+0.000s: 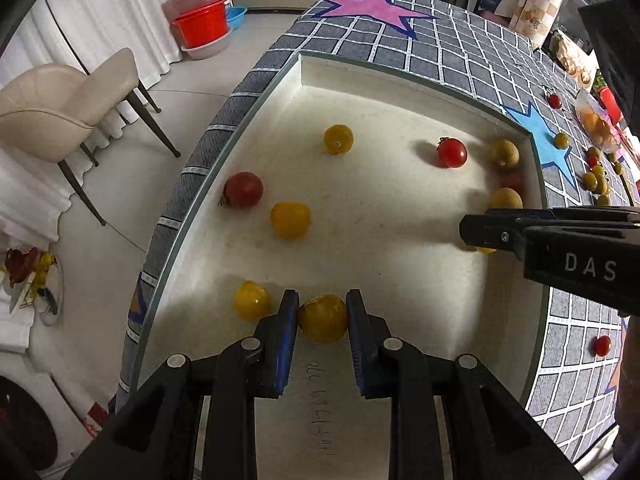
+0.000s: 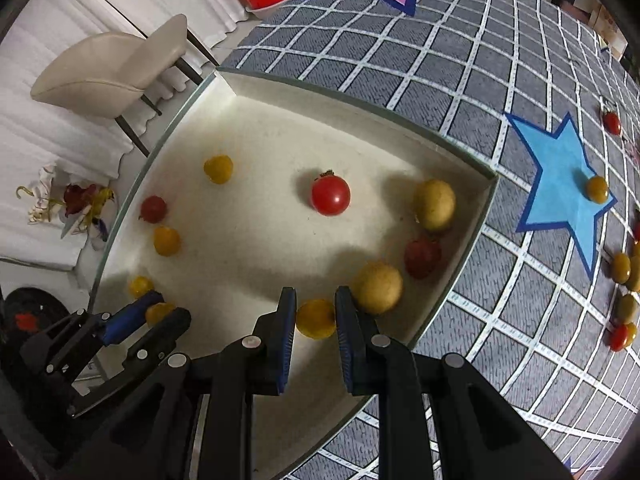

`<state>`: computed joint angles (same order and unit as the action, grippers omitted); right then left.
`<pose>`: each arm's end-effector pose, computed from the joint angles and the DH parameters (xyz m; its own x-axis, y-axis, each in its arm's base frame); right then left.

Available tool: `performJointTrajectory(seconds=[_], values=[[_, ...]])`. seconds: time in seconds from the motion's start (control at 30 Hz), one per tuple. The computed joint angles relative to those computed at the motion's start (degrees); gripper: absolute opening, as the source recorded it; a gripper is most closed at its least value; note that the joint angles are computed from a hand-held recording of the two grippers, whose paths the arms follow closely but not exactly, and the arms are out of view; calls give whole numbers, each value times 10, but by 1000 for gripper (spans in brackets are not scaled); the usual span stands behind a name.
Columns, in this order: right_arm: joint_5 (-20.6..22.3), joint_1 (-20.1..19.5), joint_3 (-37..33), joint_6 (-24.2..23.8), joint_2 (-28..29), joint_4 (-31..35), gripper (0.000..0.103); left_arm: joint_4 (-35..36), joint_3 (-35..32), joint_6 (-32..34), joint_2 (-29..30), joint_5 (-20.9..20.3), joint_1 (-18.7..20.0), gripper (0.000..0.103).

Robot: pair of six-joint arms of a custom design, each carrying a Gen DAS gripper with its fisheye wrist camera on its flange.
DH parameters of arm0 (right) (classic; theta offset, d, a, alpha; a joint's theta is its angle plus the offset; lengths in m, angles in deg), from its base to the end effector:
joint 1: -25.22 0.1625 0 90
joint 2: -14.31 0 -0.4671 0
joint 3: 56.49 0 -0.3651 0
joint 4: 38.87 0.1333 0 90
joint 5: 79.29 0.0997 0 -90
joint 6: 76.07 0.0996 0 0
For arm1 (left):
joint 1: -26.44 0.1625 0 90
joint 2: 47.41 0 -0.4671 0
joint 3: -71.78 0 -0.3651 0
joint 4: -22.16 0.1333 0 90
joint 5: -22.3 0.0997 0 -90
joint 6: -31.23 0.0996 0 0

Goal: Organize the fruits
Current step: 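Open both tools to drop the yellow tomatoes into the tray, then move both open tools back over the remaining fruits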

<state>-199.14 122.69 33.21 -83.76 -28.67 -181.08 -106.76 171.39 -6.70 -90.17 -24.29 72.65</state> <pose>0.1740 -0.6827 0.1387 -0.8411 -0.1970 0.5038 -0.2442 0.9693 -0.0285 -0.2801 -0.5837 0.0744 -0.7029 0.0948 -0.7050 0.2870 0.9446 -0.1591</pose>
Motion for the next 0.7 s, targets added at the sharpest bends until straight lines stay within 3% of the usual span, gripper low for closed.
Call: performJointTrajectory(seconds=[0.3, 0.37, 0.4, 0.43, 0.57, 0.63, 0.7], values=[[-15, 6, -4, -17, 16, -21, 22, -7, 8, 16, 0, 11, -5, 26], [-9, 6, -4, -13, 14, -17, 23, -11, 10, 20, -2, 8, -5, 49], [-5, 4, -4, -12, 13, -16, 24, -21, 15, 23, -4, 12, -7, 73], [-1, 3, -4, -12, 12, -15, 28, -36, 24, 26, -6, 26, -12, 78], [14, 2, 1, -12, 4, -18, 48, -21, 20, 36, -6, 34, -14, 78], [28, 1, 4, -11, -2, -22, 69, -13, 15, 37, -5, 30, -13, 78], [48, 1, 10, -12, -12, -35, 82, -8, 12, 40, -6, 30, -13, 78]])
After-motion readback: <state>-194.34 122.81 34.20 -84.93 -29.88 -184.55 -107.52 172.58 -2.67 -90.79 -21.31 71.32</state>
